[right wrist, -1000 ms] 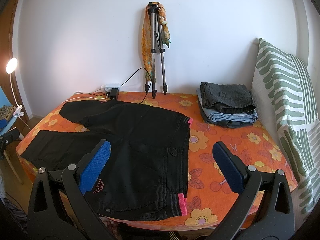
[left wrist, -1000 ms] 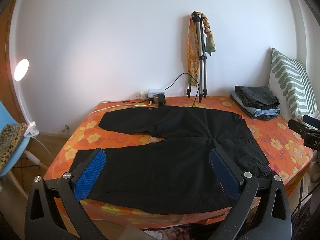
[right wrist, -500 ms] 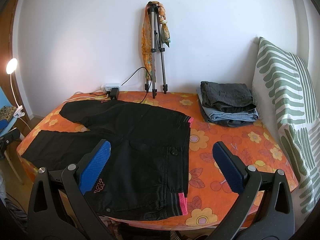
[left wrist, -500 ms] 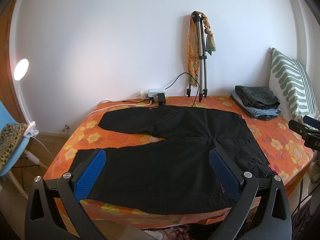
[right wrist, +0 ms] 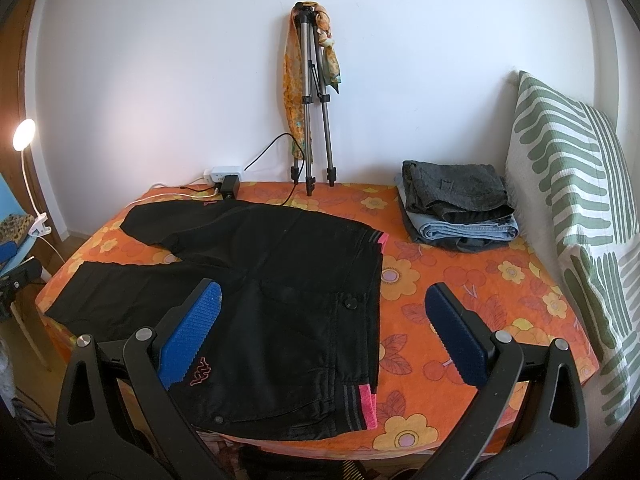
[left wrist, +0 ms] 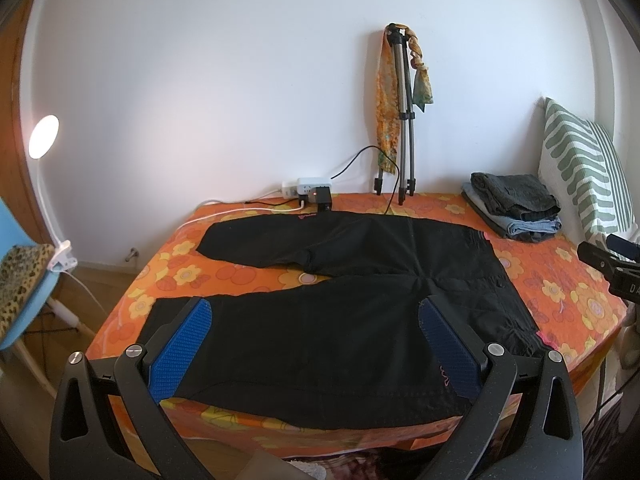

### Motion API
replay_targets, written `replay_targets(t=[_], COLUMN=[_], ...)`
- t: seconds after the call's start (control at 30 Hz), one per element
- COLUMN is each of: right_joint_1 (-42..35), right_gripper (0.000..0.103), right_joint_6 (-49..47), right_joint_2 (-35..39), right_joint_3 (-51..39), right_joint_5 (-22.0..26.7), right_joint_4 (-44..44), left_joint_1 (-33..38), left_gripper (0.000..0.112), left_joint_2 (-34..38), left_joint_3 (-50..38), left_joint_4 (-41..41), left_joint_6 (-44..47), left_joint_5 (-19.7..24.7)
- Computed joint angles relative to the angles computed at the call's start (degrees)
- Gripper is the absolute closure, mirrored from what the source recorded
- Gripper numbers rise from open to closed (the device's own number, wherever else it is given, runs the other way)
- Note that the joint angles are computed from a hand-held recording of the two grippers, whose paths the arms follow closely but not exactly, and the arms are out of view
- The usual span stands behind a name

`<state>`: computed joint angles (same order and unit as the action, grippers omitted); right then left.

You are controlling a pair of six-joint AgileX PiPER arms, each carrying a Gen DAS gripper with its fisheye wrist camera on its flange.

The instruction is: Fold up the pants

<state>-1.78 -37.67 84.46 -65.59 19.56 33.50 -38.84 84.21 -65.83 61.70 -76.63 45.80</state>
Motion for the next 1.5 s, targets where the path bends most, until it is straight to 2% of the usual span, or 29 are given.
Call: replay_targets(t=[0.67,0.93,1.1,1.3,1.43,1.5], right_joint_1=[-0.29,-0.39,-0.88,-2.52,-3.53,-3.96], right_gripper=[0.0,0.0,0.0,0.0,0.0,0.0], right_joint_6=[-0.63,-4.8,-2.59,-1.22,-5.16,-4.61], right_joint_2=[0.53,1.91,5.55,14.1,20.03,24.08], right_joint_3=[-0.58,-0.97,-5.82,-16.74,-23.53,-28.92], right_joint_5=[0.49,-0.72,1.05,7.01,9.02,11.69], right_joint_4=[0.85,5.07,1.71,-1.98,0.26,0.29], left_joint_1=[1.97,6.94,10.71,19.53,25.86,28.64], left_gripper=[0.01,0.01,0.01,0.01,0.011,0.013], left_joint_2=[0.35,1.08,1.67,4.78,8.68,11.52], left_joint_3=[-0.22,-0.72,-1.3,-5.2,-10.59,-14.94], left_joint_4=[-0.79,-1.8,-2.55,-12.98,-22.51,-27.01], left_joint_6=[0.09,0.59,1.38,12.49,23.25,28.53], left_joint_5=[-1.22,-3.51,-5.72,-11.37,-13.02,-12.47])
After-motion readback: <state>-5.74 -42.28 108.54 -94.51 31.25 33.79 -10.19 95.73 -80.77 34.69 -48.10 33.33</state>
